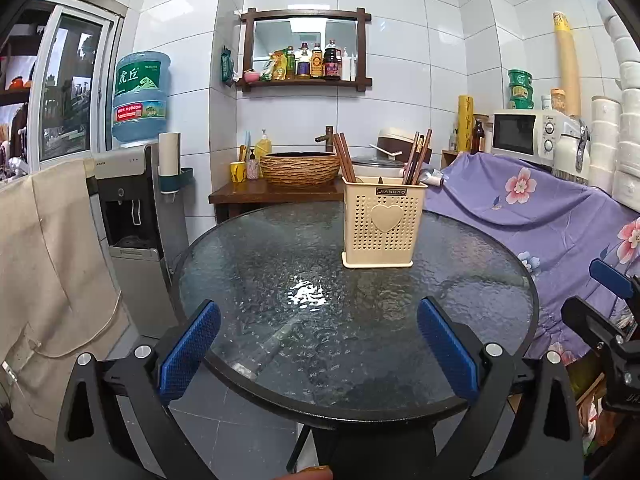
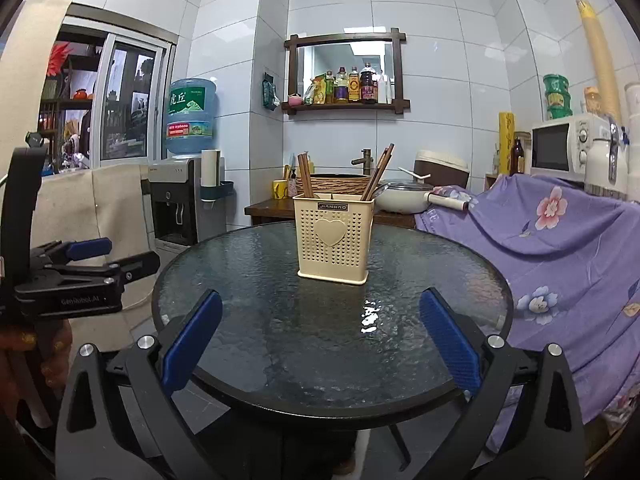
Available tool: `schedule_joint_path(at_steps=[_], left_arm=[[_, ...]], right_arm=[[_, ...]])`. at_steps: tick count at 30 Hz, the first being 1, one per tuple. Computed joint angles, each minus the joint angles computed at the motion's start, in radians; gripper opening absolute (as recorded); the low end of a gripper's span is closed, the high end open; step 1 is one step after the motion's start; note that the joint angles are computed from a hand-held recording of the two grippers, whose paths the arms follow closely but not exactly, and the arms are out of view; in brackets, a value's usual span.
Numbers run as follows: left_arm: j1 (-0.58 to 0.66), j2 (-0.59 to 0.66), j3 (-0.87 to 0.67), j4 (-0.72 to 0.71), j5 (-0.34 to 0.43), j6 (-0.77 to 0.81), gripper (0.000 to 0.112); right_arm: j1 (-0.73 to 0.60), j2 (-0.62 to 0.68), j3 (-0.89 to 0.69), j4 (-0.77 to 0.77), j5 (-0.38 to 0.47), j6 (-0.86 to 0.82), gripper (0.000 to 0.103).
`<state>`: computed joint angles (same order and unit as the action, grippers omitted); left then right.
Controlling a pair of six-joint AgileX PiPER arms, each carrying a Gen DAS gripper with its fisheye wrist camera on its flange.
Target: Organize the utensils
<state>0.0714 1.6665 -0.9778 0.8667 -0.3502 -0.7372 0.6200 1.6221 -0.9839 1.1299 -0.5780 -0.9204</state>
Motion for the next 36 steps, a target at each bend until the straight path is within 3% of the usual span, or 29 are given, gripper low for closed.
schedule_joint_path(at_steps=[5, 10, 16, 36], left_arm=[[-0.007, 0.004, -0.001, -0.029, 0.008, 0.024, 0.097], [-0.001, 0.001, 0.003, -0.03, -0.002, 0.02, 0.097], [0.015, 0.009, -0.015, 0.083, -0.003, -0.098, 0.097], [0.025, 0.013, -0.035, 0.125, 0.0, -0.145, 0.097]], right_arm=[[-0.014, 0.002, -0.028, 0.02, 0.033, -0.02, 0.097], [0.005, 0.017, -0.043, 0.056, -0.004, -0.08, 0.097], [0.017, 0.027, -0.057, 0.068, -0.01, -0.105, 0.097], [0.014, 0.023, -0.055, 0.065, -0.009, -0.092, 0.097]])
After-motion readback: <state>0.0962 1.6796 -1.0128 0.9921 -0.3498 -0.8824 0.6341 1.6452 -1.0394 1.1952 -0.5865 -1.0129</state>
